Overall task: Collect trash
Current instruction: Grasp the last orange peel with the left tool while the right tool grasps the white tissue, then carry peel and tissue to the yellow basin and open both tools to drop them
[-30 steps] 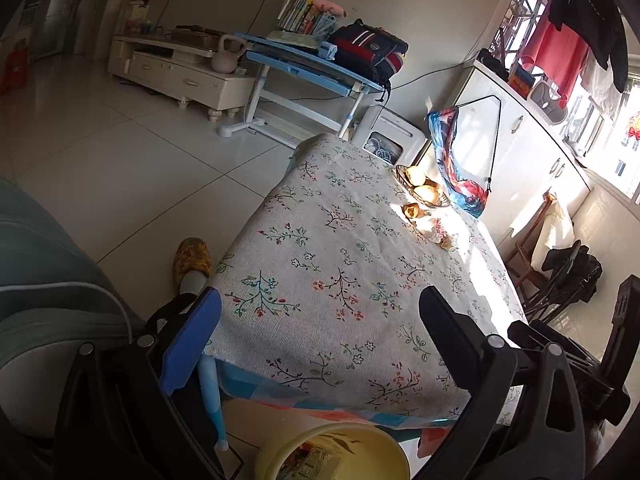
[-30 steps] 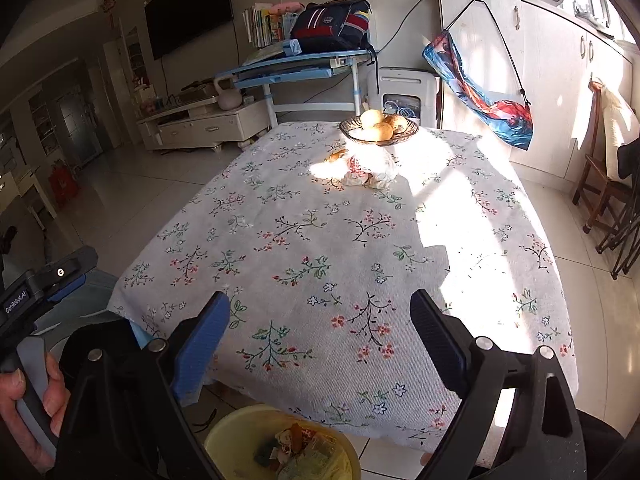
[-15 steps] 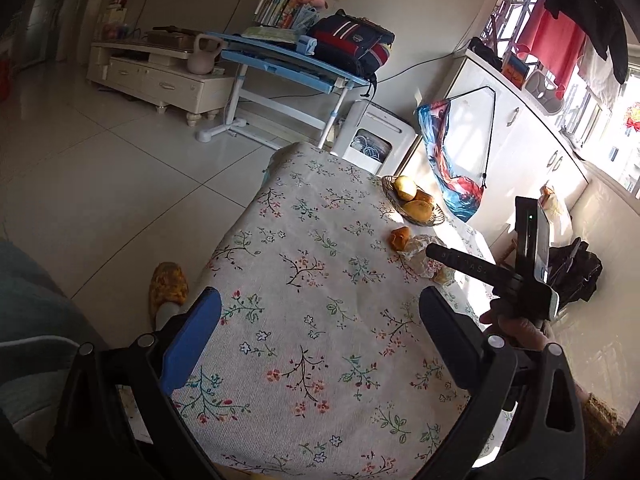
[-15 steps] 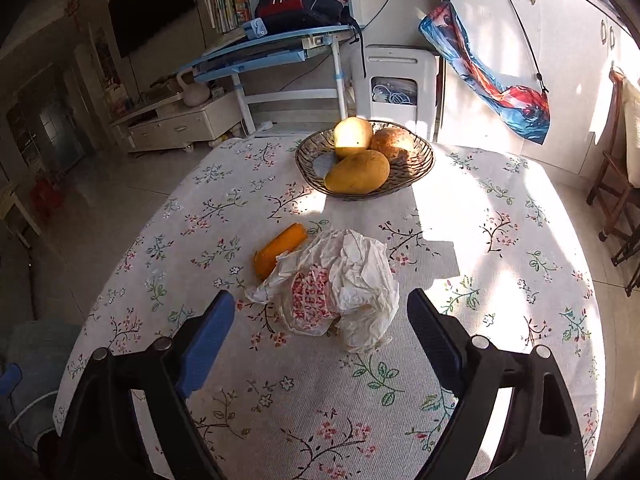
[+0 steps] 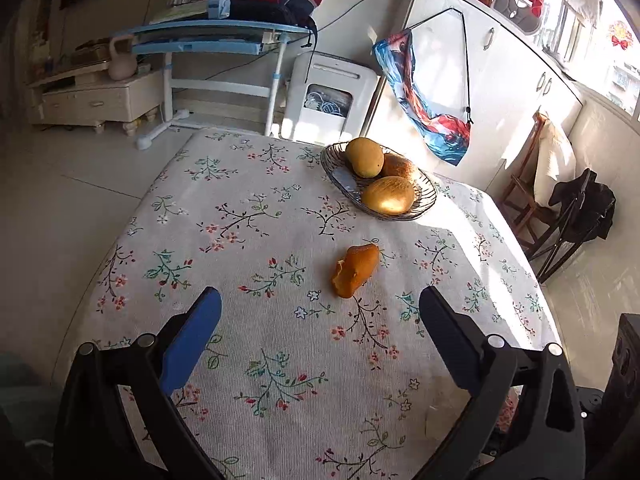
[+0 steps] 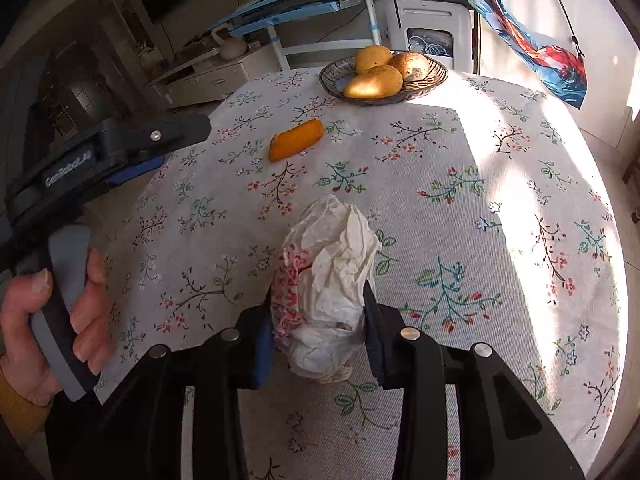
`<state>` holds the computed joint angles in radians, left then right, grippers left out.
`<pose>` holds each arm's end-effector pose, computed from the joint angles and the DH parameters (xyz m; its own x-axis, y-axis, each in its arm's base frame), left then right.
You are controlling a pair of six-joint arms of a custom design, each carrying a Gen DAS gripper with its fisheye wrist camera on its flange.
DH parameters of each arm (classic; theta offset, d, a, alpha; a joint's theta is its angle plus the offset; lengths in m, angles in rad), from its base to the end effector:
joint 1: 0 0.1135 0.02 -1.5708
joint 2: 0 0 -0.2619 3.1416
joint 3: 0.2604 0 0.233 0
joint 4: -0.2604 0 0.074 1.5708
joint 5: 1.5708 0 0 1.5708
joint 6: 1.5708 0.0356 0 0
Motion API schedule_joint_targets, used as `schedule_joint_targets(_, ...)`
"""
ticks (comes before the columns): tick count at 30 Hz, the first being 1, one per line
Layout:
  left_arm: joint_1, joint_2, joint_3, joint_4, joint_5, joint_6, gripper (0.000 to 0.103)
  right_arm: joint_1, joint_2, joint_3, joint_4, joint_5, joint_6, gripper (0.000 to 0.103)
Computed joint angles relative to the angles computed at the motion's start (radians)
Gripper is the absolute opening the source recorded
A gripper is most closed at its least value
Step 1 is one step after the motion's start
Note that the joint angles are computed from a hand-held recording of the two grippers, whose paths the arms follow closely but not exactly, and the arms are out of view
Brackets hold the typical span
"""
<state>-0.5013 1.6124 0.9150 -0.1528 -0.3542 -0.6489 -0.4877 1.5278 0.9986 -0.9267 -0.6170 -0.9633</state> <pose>0.2803 -0.1395 0.1959 -0.6761 -0.2758 -0.6832 -0.1990 0.9612 -0.1911 0.2263 -0.0967 0.2109 -0.7666 -0.3514 -0.5374 -0.5358 0.8113 0.2340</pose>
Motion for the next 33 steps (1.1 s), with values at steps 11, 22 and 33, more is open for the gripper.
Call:
schedule_joint_targets(11, 0.050, 0.396, 0.430, -0.193, 0.041, 0.151, 0.066, -0.061, 0.049, 0.050, -0.122, -0.056, -0.045, 0.045)
schedule_joint_targets(22, -0.058, 0.079, 0.045, -0.064, 0.084, 0.031, 0.015, -0.090, 0.048, 0.043, -0.150, -0.076, -0.076, 0.043)
schedule_joint_targets(33, -0.701, -0.457, -0.369, -0.337, -0.207, -0.637, 0.015, -0.433, -0.142, -0.120, -0.541, -0.126, -0.552, 0.042)
